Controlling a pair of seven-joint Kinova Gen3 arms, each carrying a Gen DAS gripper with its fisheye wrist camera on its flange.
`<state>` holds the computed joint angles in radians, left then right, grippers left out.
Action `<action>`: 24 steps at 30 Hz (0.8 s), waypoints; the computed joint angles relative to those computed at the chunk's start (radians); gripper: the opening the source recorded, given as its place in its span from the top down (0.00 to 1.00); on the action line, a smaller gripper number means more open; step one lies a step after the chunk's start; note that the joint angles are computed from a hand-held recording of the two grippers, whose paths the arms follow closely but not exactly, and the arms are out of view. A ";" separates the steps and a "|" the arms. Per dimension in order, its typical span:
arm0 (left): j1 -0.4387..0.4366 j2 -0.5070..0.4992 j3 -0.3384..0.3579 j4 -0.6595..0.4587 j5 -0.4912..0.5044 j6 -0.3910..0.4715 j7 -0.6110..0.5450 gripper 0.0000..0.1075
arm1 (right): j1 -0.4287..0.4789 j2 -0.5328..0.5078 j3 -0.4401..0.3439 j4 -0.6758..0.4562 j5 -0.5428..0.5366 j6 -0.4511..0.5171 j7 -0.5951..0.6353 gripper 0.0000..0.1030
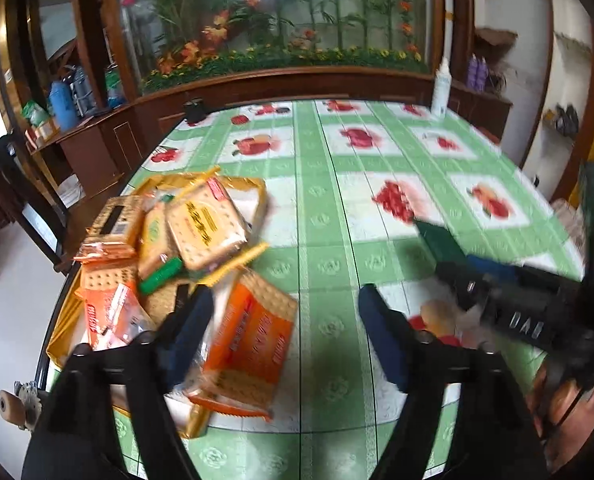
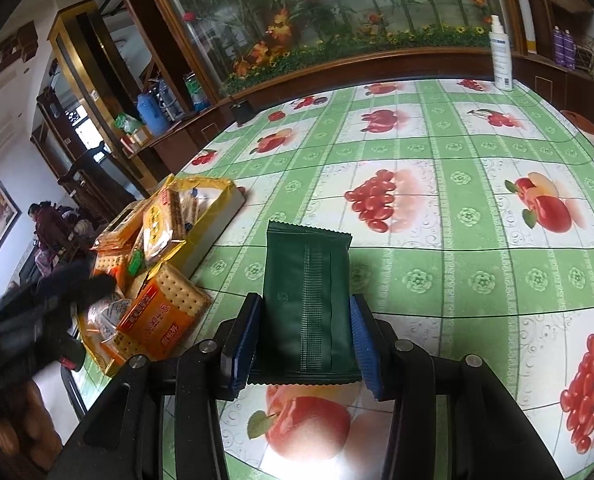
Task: Organize snacks
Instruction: 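Grasp the orange soda-cracker pack beside the tray with the left tool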
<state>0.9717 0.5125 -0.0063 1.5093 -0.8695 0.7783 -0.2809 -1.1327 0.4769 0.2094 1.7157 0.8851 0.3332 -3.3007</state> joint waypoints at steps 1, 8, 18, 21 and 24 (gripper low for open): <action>-0.004 0.011 0.009 -0.013 0.011 0.009 -0.018 0.26 | -0.007 -0.004 0.008 0.009 0.002 0.005 -0.012 0.56; 0.031 0.149 0.005 -0.159 0.066 0.154 -0.115 0.21 | -0.022 -0.037 0.020 0.073 0.086 0.021 -0.138 0.56; 0.103 0.245 -0.066 -0.226 0.018 0.261 -0.169 0.20 | 0.034 -0.068 -0.058 0.120 0.223 0.032 -0.272 0.56; 0.133 0.262 -0.093 -0.237 -0.031 0.325 -0.154 0.20 | 0.064 -0.071 -0.095 0.121 0.241 0.042 -0.288 0.56; 0.103 0.288 -0.074 -0.268 -0.019 0.378 -0.205 0.20 | 0.095 -0.069 -0.133 0.114 0.253 0.048 -0.295 0.56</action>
<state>1.0744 0.8006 -0.0802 1.2417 -0.8887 1.1563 -0.4859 -1.0376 0.4079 0.0760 1.8302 1.1380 0.3815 -3.5957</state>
